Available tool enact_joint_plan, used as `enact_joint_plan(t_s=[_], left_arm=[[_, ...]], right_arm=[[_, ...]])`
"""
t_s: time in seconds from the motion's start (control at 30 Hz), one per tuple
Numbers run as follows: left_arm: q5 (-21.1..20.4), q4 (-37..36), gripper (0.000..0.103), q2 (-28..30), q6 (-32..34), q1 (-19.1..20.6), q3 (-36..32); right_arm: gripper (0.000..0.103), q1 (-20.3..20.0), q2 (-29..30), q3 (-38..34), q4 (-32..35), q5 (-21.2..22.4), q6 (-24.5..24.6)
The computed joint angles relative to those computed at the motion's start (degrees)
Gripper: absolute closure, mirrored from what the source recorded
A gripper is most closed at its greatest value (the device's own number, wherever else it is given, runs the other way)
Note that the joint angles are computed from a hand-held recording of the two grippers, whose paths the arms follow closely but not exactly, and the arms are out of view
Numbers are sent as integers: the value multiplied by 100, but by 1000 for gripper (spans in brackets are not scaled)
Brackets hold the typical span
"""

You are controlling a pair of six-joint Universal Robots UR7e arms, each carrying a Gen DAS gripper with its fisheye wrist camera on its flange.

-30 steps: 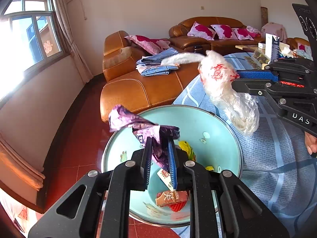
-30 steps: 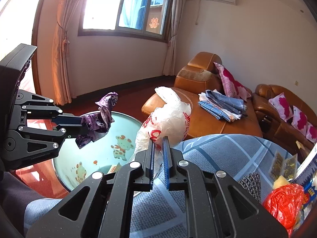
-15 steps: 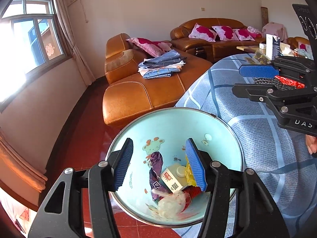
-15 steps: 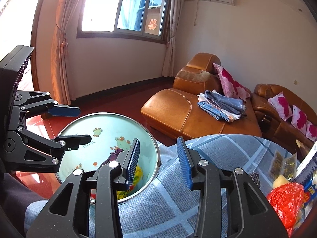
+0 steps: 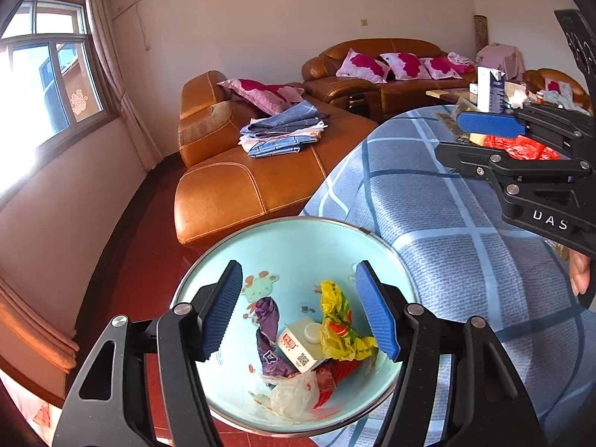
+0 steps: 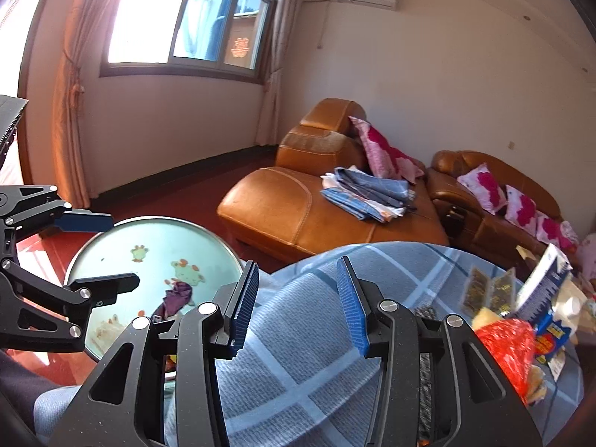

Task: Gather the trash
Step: 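Grasp the black knit gloves with the left tool while right grasps the red plastic bag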

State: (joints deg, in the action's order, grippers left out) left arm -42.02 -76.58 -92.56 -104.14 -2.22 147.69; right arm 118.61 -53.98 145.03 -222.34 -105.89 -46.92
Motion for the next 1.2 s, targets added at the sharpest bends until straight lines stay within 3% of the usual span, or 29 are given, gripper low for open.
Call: enact_joint_plan(t_s=[0.17,0.33,0.43,0.6,0.83,1.0,1.2], left_arm=[[566,-1292,36,546,868,330,-39],[1000,-3024,32,1388,2016,640,-102],[1197,-4008,31,1808,2700,820,-150],[1382,-5335,30,2394,3679,1124,-312],[1389,-6776,29,3086,4765,1423,-513],[1195,-7558,29,3517,5482,1655,-698],[959,-7906,29,3774,5919,1840,-843]], right_arm=[[59,-538,-786,407,-144,-171,537],[59,-1076,-1396,562,-253,-591,750],[59,-1371,-1679,522,27,-671,932],[61,-1531,-1752,438,497,-765,1119],[68,-1577,-1870,326,1101,-780,1241],[87,-1539,-1881,251,1448,-864,1296],[91,-1589,-1918,268,1506,-817,1321]])
